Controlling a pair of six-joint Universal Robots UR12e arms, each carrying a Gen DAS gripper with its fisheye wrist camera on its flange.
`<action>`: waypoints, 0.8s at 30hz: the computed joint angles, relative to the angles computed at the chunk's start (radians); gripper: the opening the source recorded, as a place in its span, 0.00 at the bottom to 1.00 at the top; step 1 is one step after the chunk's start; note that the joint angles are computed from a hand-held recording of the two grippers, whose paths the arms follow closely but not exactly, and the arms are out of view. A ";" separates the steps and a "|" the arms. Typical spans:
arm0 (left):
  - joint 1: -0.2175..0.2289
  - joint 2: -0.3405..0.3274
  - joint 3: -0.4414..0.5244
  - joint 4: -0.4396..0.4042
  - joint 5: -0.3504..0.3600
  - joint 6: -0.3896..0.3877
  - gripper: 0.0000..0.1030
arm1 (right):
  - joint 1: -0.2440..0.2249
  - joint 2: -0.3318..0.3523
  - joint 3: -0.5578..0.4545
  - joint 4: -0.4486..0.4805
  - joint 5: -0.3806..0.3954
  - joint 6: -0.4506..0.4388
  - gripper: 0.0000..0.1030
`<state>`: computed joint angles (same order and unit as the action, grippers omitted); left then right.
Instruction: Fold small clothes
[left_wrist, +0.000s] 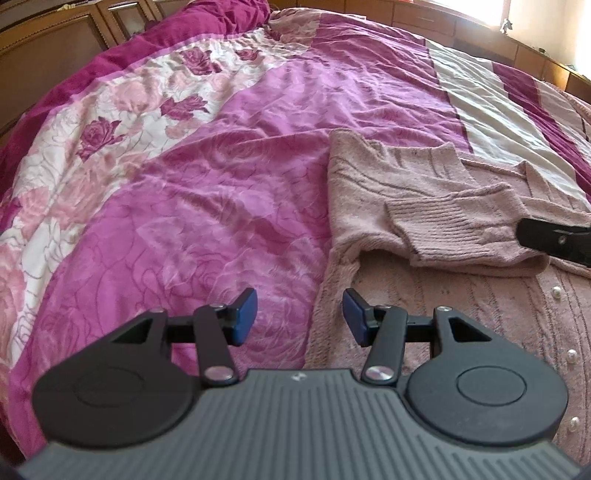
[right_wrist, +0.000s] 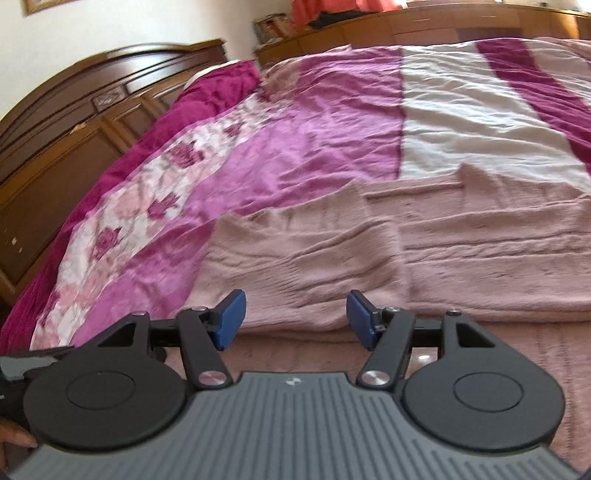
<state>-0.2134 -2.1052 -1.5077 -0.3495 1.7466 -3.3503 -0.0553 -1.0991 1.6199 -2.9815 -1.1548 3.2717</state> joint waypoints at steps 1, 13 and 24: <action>0.001 0.000 0.000 -0.003 0.000 -0.003 0.52 | 0.005 0.005 -0.007 0.006 0.009 -0.015 0.66; 0.008 0.000 -0.009 -0.012 -0.023 -0.017 0.51 | 0.065 0.061 -0.077 0.103 -0.029 -0.239 0.66; 0.007 -0.005 -0.006 -0.012 -0.024 -0.012 0.51 | 0.081 0.081 -0.074 0.026 -0.061 -0.401 0.32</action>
